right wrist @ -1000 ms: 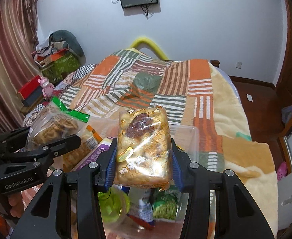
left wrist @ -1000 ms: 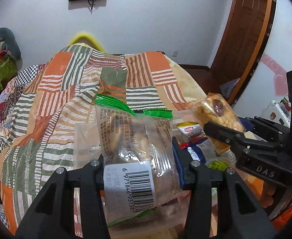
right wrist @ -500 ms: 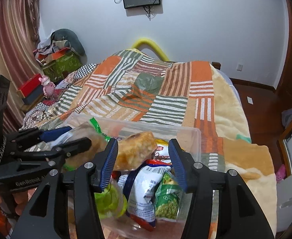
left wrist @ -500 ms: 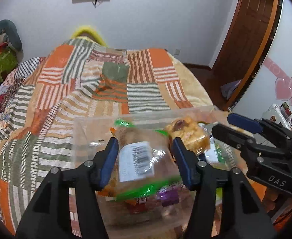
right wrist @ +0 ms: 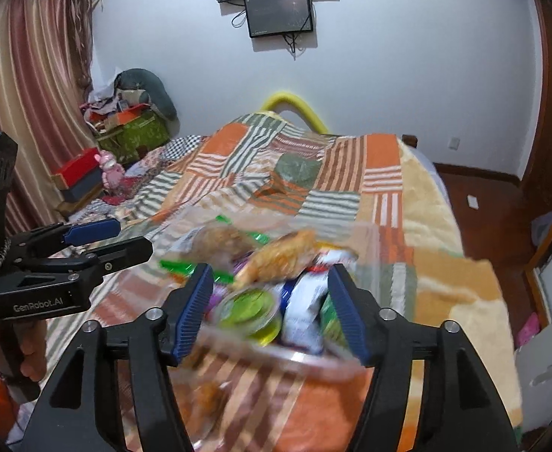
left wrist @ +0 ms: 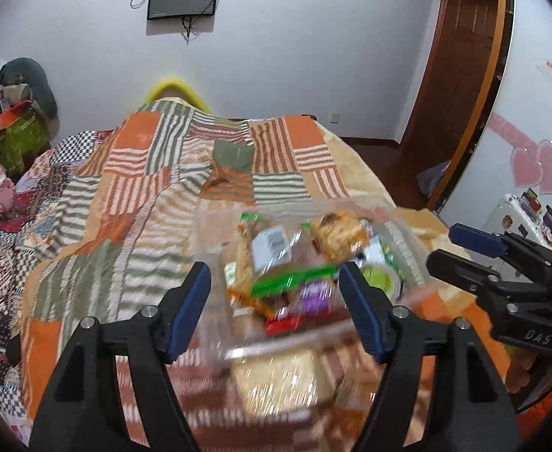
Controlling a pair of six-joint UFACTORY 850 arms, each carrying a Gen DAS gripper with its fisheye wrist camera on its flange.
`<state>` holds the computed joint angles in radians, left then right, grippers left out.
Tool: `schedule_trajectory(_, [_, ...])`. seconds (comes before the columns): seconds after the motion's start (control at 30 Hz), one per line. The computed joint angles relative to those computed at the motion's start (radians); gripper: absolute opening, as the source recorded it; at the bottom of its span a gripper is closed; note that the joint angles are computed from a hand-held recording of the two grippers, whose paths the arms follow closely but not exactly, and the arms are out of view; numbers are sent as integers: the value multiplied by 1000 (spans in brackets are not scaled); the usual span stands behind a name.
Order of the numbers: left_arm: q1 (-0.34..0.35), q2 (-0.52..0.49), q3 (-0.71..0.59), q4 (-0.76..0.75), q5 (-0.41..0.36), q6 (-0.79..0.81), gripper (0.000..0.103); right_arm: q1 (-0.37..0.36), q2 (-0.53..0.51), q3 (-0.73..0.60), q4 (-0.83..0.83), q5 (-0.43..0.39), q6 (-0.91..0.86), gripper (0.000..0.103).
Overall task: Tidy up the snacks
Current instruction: 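Grasp square cracker pack with left tool while right tool grasps clear pastry bag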
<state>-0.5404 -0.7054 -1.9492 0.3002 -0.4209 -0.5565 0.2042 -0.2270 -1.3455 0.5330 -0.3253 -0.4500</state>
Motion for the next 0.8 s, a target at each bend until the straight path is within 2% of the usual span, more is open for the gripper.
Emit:
schedule_trajectory(0.2, [-1, 109, 191, 25, 26, -41, 72, 35, 41, 62, -48, -5, 56, 62])
schedule_trajectory(0.4, [4, 166, 315, -54, 34, 17, 72, 57, 41, 103, 31, -57, 26, 65])
schedule_trajectory(0.8, [12, 165, 379, -248, 45, 188, 72, 82, -43, 83, -25, -138, 118, 65])
